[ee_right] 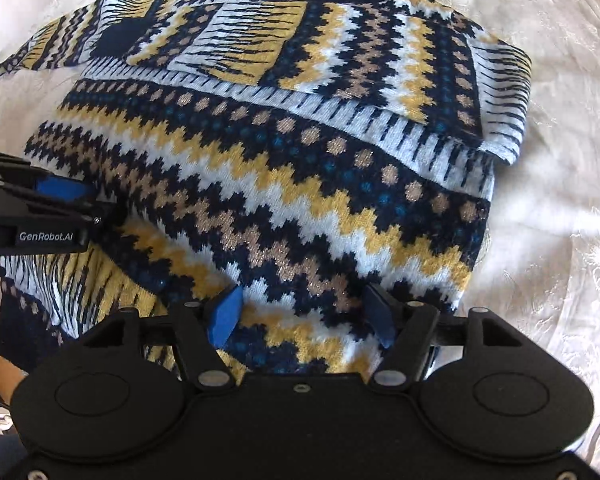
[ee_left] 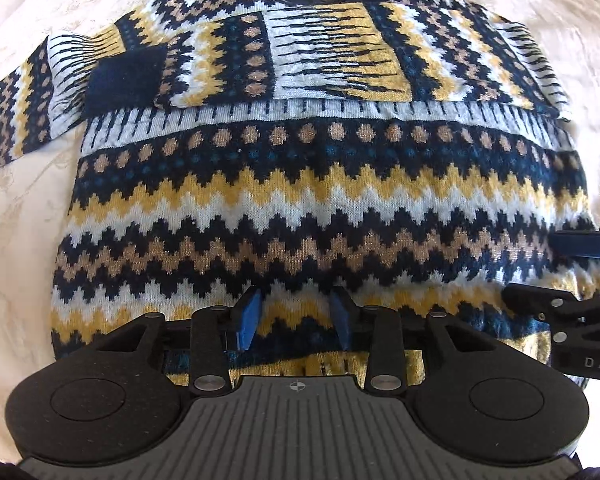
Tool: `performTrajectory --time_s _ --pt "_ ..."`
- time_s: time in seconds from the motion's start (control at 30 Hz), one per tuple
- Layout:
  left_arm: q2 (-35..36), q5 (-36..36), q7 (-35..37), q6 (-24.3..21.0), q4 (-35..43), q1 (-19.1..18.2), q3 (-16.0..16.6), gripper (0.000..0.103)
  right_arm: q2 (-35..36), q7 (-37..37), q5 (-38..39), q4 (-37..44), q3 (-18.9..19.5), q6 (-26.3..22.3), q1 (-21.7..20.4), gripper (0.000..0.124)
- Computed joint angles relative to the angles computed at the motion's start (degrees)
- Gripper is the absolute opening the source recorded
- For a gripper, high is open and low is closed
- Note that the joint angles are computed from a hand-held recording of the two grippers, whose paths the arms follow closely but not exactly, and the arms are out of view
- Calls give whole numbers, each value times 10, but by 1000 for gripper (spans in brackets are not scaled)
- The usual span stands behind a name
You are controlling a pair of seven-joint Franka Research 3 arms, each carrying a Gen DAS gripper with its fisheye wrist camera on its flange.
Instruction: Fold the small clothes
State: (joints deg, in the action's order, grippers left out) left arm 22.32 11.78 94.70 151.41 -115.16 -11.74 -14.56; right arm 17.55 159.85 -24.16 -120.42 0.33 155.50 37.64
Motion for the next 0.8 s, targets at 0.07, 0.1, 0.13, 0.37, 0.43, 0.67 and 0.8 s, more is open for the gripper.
performTrajectory --time_s 0.07,0.1,0.13,0.37,0.43,0.67,0.8 --pt "2 -7 3 -3 4 3 -3 37 -1 -2 11 4 2 -2 -3 70" --pt "1 -15 8 -3 3 8 -7 37 -3 8 9 4 -1 3 -2 70" --pt "-1 -26 15 -1 1 14 -12 37 -5 17 4 2 -4 11 0 70" --pt "-20 -155 132 -6 -11 83 -52 37 20 7 4 51 0 18 4 71" --pt "-23 -205 176 -13 -6 107 -61 37 37 -17 25 70 8 1 4 76" --pt "-9 -289 237 -16 50 145 -34 38 84 -35 76 151 9 -110 26 82" --pt "45 -288 222 -55 152 166 -8 39 82 -1 106 170 10 -126 23 83"
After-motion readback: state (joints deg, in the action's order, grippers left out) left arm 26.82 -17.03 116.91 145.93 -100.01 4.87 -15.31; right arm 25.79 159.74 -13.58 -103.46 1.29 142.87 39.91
